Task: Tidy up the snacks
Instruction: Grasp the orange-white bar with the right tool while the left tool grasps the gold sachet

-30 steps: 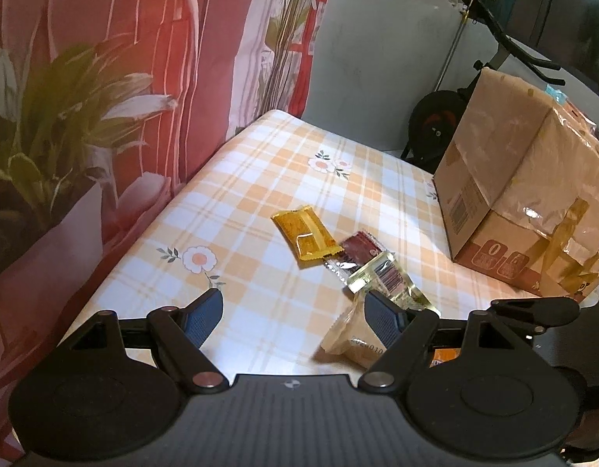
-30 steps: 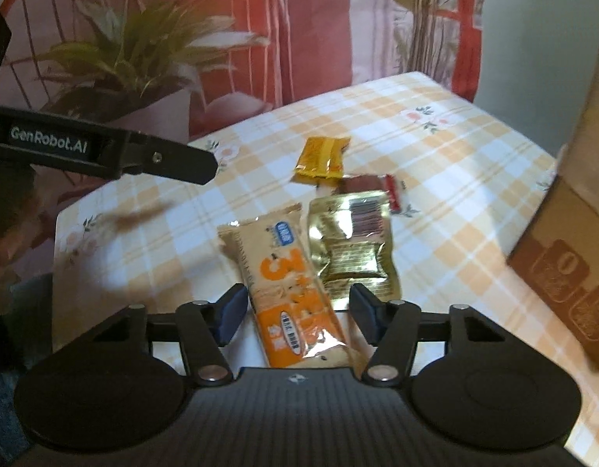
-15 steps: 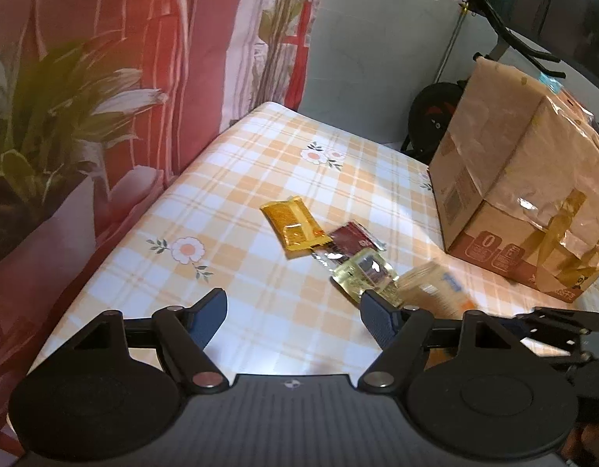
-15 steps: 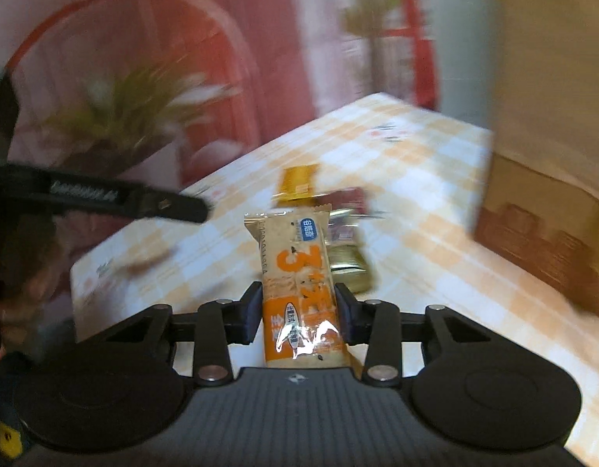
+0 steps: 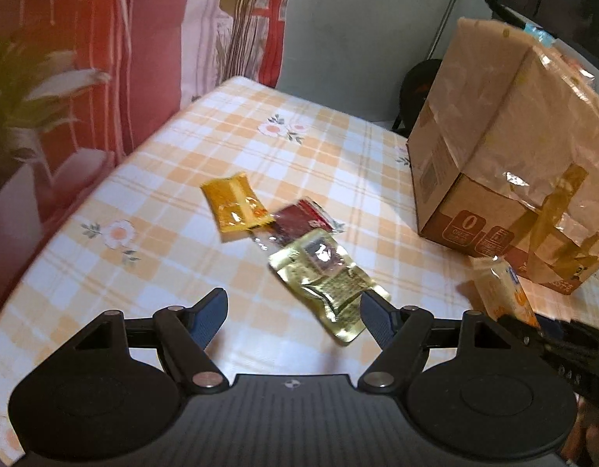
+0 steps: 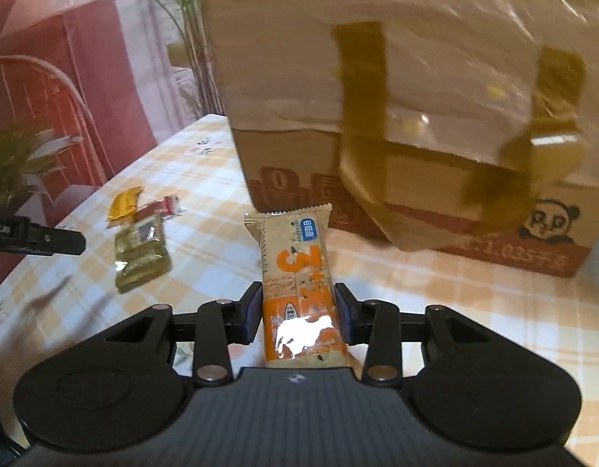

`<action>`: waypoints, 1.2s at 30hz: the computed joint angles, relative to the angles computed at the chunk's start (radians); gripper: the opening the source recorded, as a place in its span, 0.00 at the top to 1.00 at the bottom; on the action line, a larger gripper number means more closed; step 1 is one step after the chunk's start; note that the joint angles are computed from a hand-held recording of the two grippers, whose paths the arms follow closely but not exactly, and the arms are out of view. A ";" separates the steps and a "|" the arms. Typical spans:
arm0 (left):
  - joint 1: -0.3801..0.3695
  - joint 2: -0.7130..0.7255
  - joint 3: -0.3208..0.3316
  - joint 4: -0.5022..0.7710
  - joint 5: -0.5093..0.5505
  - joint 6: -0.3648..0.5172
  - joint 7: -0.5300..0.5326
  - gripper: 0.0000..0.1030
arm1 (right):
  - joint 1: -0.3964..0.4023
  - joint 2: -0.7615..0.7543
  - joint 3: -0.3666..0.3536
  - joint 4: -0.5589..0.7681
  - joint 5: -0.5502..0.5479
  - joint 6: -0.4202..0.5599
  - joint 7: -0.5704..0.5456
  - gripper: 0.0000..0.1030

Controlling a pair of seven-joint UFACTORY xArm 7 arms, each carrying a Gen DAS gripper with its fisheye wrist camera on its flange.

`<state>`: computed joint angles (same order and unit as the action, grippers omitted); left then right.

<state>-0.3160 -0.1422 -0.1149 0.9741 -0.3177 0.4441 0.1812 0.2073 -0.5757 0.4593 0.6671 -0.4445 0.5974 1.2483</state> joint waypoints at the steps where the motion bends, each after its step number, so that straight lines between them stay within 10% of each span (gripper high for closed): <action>1: 0.005 0.014 -0.012 0.008 0.028 -0.002 -0.042 0.24 | 0.002 -0.010 -0.003 -0.013 0.003 -0.005 0.006 0.61; 12: -0.015 0.149 -0.067 0.080 0.414 -0.058 -0.490 0.23 | 0.009 -0.098 -0.010 -0.106 0.050 -0.066 0.013 0.61; 21: -0.036 0.127 -0.059 0.043 0.650 -0.072 -0.593 0.23 | -0.014 -0.119 0.011 -0.133 0.068 -0.111 0.022 0.61; 36: 0.000 0.053 -0.063 -0.084 0.598 -0.220 -0.487 0.42 | -0.043 -0.148 0.043 -0.159 0.076 -0.151 0.051 0.61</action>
